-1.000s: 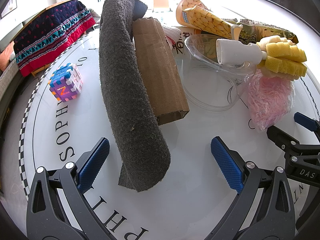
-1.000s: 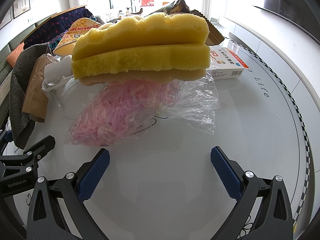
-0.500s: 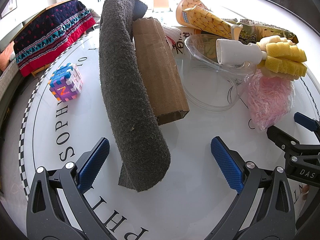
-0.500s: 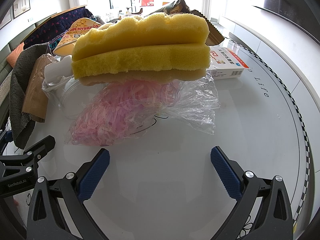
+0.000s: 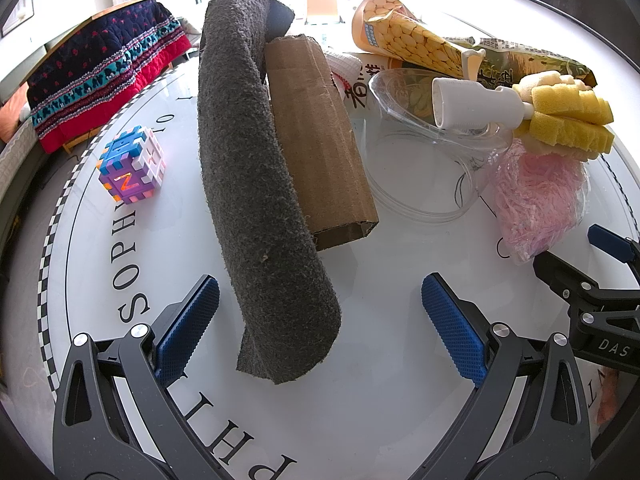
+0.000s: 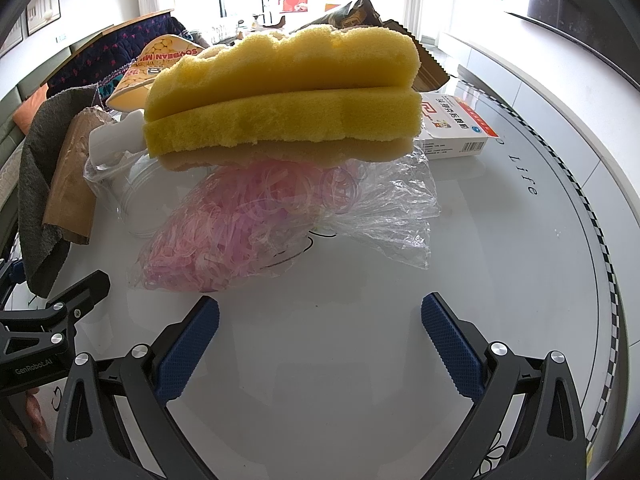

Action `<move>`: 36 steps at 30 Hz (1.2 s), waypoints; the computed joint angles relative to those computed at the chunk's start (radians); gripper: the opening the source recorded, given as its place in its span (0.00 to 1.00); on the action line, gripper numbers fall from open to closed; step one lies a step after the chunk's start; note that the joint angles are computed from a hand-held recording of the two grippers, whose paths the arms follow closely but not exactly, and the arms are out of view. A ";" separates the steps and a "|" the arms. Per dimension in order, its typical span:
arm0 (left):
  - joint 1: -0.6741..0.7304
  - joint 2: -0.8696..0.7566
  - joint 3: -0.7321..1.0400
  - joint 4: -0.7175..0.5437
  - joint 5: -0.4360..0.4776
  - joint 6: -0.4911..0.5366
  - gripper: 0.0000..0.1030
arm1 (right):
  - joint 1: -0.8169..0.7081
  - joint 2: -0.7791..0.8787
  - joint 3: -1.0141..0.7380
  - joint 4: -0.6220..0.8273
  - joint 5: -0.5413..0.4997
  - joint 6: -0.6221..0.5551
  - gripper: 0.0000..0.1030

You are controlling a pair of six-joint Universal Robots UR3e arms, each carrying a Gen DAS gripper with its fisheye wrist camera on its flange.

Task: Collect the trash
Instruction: 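Grasp the grey felt strip with the left tool while the right tool grasps the cardboard tube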

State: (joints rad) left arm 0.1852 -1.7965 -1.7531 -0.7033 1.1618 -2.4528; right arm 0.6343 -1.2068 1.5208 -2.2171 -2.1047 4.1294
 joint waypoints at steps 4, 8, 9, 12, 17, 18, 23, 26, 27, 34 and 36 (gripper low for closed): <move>0.060 0.037 -0.001 -0.099 -0.077 0.034 0.95 | 0.004 -0.011 0.016 -0.023 0.004 0.013 0.97; 0.129 0.086 -0.011 -0.175 -0.147 0.078 0.95 | 0.025 -0.056 0.065 -0.062 0.003 0.031 0.97; 0.140 0.100 -0.012 -0.178 -0.152 0.088 0.95 | 0.027 -0.071 0.075 -0.071 0.014 0.022 0.97; 0.166 0.107 0.033 -0.226 -0.169 0.112 0.95 | 0.042 -0.094 0.059 -0.040 0.017 -0.003 0.97; 0.153 0.077 0.136 -0.235 -0.150 0.064 0.95 | 0.068 -0.123 -0.011 0.042 -0.013 -0.017 0.97; 0.145 0.069 0.154 -0.224 -0.138 0.045 0.95 | 0.070 -0.134 -0.013 0.041 -0.014 -0.024 0.97; 0.116 -0.018 0.292 -0.255 -0.142 -0.041 0.95 | 0.075 -0.098 -0.181 0.118 -0.039 -0.082 0.92; 0.080 -0.126 0.439 -0.286 -0.114 -0.108 0.95 | 0.070 -0.067 -0.271 0.153 -0.054 -0.113 0.85; 0.072 -0.139 0.454 -0.282 -0.109 -0.121 0.93 | 0.063 -0.070 -0.285 0.160 -0.056 -0.125 0.81; 0.028 -0.239 0.584 -0.359 -0.075 -0.139 0.39 | 0.038 0.017 -0.457 0.225 -0.052 -0.187 0.71; 0.024 -0.248 0.580 -0.346 -0.072 -0.134 0.26 | 0.037 0.040 -0.491 0.233 -0.052 -0.199 0.70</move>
